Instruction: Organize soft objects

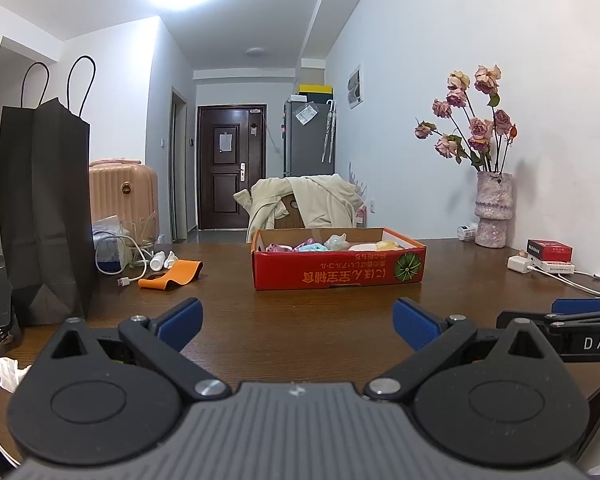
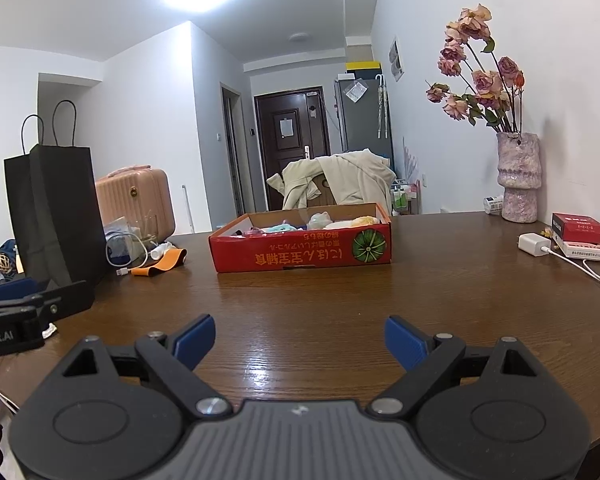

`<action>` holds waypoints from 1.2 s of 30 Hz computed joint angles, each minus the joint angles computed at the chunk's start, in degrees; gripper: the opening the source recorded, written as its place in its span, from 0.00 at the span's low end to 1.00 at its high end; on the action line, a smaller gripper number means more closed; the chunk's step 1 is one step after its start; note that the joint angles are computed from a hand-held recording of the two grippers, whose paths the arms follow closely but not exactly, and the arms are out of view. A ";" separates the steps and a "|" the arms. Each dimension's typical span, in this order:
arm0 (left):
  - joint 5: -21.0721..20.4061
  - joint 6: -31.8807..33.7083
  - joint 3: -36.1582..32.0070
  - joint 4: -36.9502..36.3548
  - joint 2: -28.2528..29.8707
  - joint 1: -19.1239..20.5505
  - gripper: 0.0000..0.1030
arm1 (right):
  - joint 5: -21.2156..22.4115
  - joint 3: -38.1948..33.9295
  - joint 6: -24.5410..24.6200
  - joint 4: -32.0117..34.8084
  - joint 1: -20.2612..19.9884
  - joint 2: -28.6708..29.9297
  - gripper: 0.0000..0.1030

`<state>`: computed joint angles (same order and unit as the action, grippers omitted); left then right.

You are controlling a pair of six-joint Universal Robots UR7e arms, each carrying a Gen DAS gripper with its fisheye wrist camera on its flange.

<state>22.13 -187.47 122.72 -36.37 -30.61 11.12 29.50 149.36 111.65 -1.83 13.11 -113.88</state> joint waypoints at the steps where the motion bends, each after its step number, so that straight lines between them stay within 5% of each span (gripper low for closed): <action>1: 0.02 -0.10 -0.05 0.11 0.02 0.04 1.00 | 0.00 0.00 0.00 0.00 0.00 0.00 0.89; 20: -0.36 -0.68 -0.13 0.65 -0.17 -0.13 1.00 | 1.03 -0.46 1.07 -0.90 1.19 0.39 0.89; 36: -1.36 2.42 1.18 -3.93 -0.77 -1.21 1.00 | -2.59 -0.04 -2.06 0.90 -1.10 0.01 0.90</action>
